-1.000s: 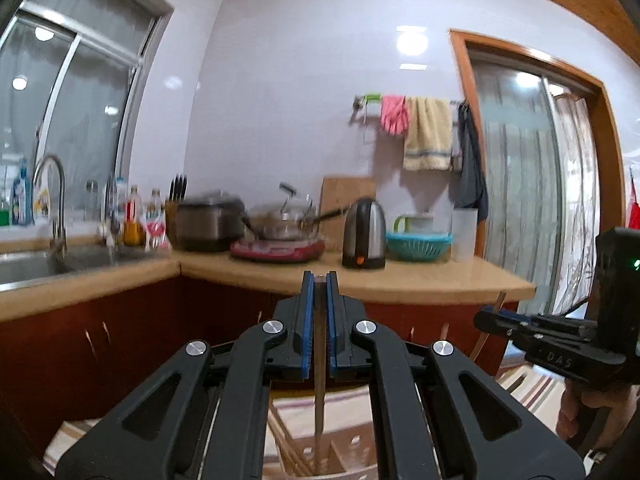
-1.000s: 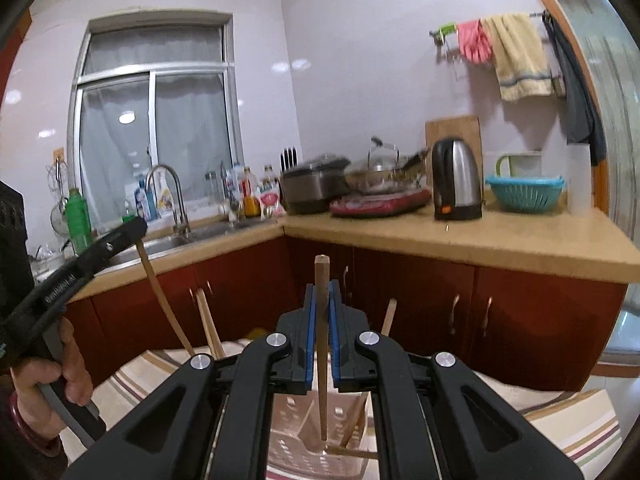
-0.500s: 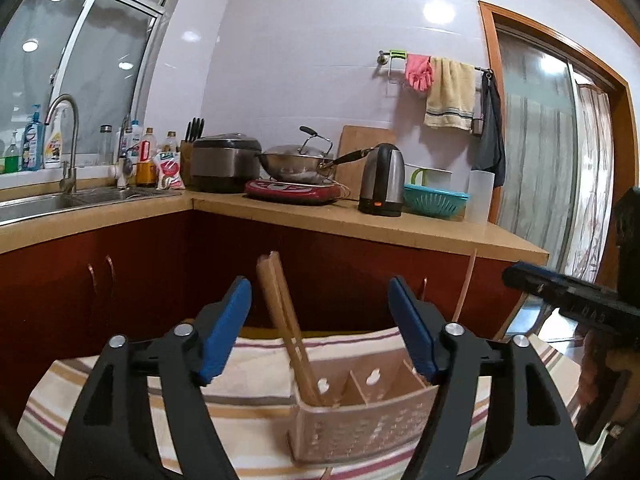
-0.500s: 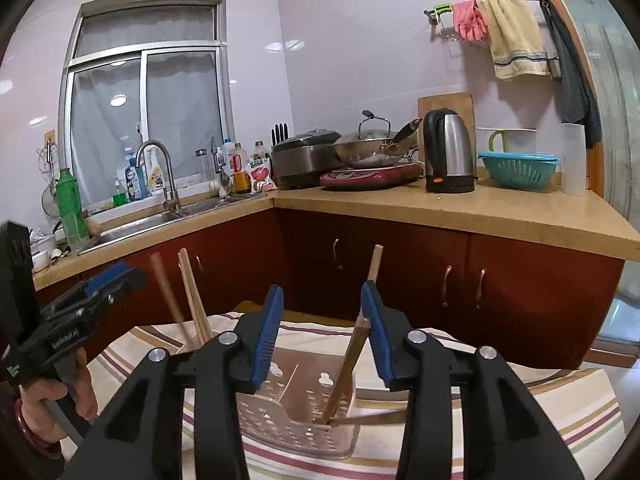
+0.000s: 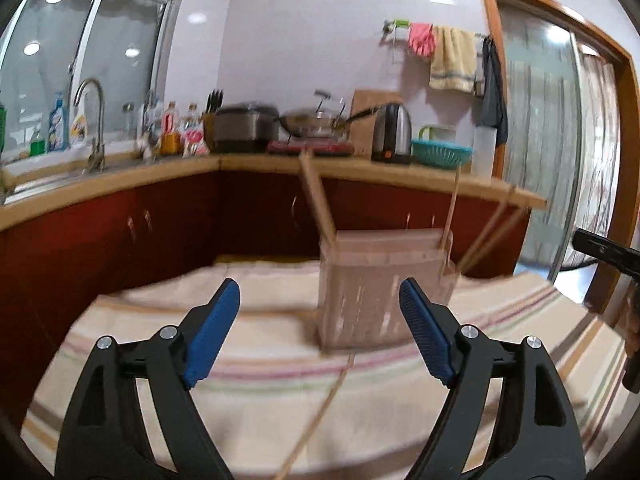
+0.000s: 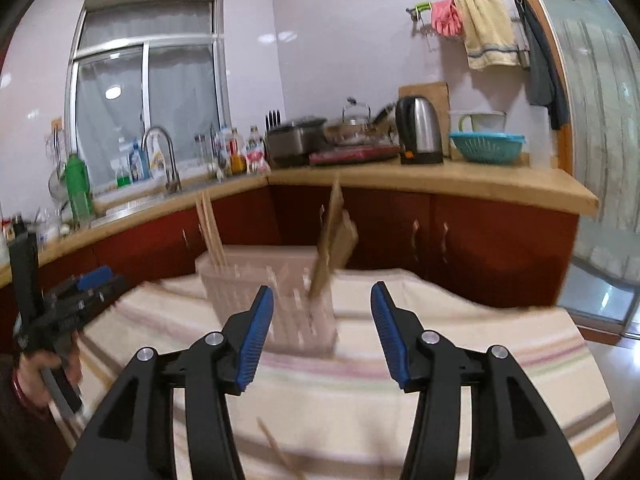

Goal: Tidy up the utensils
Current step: 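Move both open tools down to the last loose chopsticks on the cloth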

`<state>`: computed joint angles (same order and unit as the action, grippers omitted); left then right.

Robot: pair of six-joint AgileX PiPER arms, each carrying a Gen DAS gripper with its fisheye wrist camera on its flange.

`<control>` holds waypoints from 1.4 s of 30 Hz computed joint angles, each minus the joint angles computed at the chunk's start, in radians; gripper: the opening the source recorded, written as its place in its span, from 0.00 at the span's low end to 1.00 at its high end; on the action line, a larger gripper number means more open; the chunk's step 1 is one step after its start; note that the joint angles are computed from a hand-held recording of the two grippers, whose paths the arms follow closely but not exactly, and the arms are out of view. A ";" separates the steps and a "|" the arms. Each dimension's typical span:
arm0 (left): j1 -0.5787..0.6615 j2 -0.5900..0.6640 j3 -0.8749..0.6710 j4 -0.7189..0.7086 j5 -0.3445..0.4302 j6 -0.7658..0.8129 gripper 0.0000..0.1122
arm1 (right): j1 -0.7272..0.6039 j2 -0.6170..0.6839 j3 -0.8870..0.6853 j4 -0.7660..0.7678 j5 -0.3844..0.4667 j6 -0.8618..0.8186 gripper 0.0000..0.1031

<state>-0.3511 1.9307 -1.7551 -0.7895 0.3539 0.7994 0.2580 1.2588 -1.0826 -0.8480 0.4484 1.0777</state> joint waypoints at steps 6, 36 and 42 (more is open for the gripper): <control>0.033 -0.105 0.274 -0.036 -0.062 0.047 0.71 | 0.049 -0.164 0.303 -0.009 0.025 0.119 0.49; 0.072 -0.142 0.422 0.272 -0.054 -0.215 0.71 | 0.261 0.033 0.334 0.008 0.081 0.219 0.07; 0.086 -0.054 0.292 0.339 0.101 -0.291 0.69 | 0.260 0.055 0.300 0.051 0.071 0.168 0.07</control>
<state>-0.2649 1.8769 -1.4628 -0.4500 0.4550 0.5081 0.5181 1.3141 -0.7828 -0.7971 0.5198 1.2453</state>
